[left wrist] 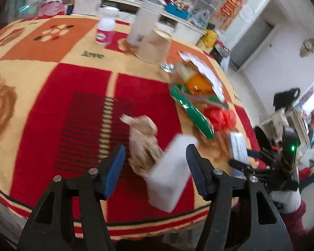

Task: Collect trash
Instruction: 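Grasp the beige crumpled paper with the left tool while the right tool grasps the white Levamlodipine box, then carry the crumpled paper and the Levamlodipine box over the black bin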

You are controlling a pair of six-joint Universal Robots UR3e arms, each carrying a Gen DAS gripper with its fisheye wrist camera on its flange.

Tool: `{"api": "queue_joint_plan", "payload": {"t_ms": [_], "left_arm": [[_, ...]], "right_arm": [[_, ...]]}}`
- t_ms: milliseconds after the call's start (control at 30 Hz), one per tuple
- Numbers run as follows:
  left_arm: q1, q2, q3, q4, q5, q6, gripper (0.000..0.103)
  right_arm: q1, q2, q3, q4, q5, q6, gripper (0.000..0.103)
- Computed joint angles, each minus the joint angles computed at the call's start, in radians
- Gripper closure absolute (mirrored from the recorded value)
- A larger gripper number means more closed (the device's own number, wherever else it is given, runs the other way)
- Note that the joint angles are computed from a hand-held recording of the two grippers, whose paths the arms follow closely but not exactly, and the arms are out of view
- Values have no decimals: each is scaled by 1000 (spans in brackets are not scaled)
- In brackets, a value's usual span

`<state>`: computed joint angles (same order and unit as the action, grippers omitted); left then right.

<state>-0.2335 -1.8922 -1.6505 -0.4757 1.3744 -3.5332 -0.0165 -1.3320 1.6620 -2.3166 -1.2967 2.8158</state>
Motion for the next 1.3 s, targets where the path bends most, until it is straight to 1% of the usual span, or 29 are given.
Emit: {"api": "queue_joint_plan", "payload": {"t_ms": [100,167,233,300,333,433,500,533,567,600,667,733,800,967,1167,1233,1300], "left_arm": [[26,-18,14,-5,25,-4,40],[39,-44,37,-32,35,-10,40],[51,-80,65,-65,0,-6,40],[43,-108,89,-87,-30,22,40],[32,-124,106,-93,-28,32,40],[2,-172,160,-108,0,40,41],[0,-197,185,-112,-16,39,57],[1,-208,207,-130,-29,46,69],[-2,-215,220,-135,-33,50,75],[-12,-224,241,-140,-19,55,79],[-23,-228,263,-151,1,60,83],[-25,-216,257,-137,-1,49,85],[-22,-200,247,-121,-15,39,85],[-50,-190,305,-148,-17,42,85],[-120,-236,468,-217,-17,47,85],[-151,-273,553,-255,-14,48,85],[-188,-332,674,-312,-1,49,85]], "right_arm": [[-33,-7,4,22,22,-5,33],[-38,-9,9,25,31,3,33],[-31,-9,14,17,23,9,33],[-20,-10,17,11,13,11,30],[-15,-12,20,9,12,13,29],[6,-3,36,-42,-9,20,29],[0,-3,51,-73,4,23,37],[-6,-3,56,-86,11,25,44],[-17,-5,62,-95,20,28,48],[-27,-7,61,-90,32,29,48],[-49,-13,60,-78,54,26,50],[-60,-21,64,-79,61,24,52],[-83,-37,76,-74,94,18,52],[-136,-71,92,-49,173,11,52],[-179,-116,119,-53,207,0,52],[-198,-136,134,-56,216,-2,52],[-225,-163,150,-54,229,-6,52]]}}
